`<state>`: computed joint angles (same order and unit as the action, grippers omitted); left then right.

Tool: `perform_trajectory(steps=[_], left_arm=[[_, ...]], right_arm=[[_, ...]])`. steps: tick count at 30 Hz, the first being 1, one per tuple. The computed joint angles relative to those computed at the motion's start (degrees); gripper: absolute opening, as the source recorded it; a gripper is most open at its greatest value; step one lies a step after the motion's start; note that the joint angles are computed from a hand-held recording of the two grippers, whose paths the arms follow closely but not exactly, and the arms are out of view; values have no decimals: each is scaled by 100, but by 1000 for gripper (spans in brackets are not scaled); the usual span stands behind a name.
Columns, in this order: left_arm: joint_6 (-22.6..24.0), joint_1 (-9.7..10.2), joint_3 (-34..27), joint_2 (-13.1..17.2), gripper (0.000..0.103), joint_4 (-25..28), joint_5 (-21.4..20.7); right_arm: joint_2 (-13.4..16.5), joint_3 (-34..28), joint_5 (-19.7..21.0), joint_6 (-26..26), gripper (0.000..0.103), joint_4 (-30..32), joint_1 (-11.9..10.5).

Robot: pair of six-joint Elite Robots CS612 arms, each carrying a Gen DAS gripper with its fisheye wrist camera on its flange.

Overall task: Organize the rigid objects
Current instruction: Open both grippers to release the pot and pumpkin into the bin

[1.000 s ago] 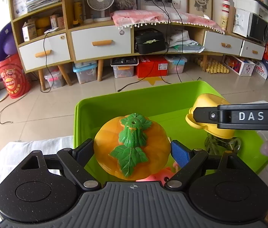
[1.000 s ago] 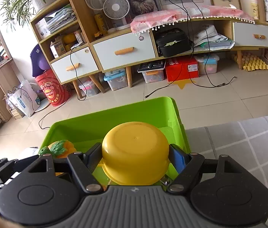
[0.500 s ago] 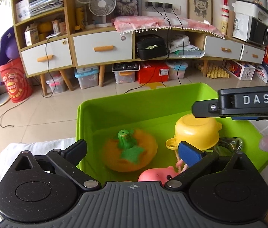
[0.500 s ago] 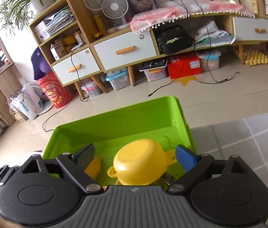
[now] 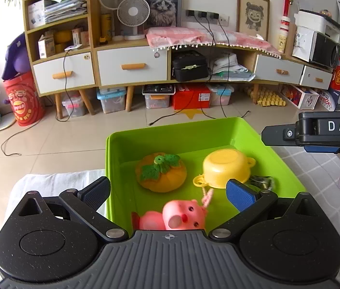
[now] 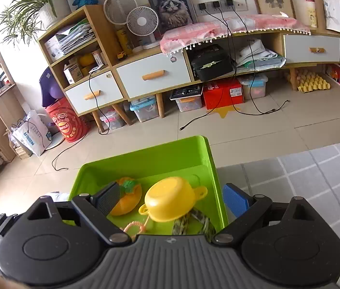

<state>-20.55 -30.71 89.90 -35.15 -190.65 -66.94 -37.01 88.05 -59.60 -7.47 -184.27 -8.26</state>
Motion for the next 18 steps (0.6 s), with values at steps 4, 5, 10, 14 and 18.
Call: perform_trajectory(steps=[4,5,10,14,18], left_arm=[[-86,-60,228,-138,101,-118,-46],[-86,-82,300,-170,101,-170,-47],[-122,-166,549,-308,101,-296,-46],[-144,-231,744,-399,101,-445,-30],[-191,-306,962,-470,101,-637,-21]], right_arm=[[-175,277,75,-68,76,-65,-57],[-210,332,113,-72,76,-65,-75],[-396,651,155,-185,76,-96,-163],[-519,888,218,-200,77,-175,-250],[-614,1091,262,-207,77,-253,-331]])
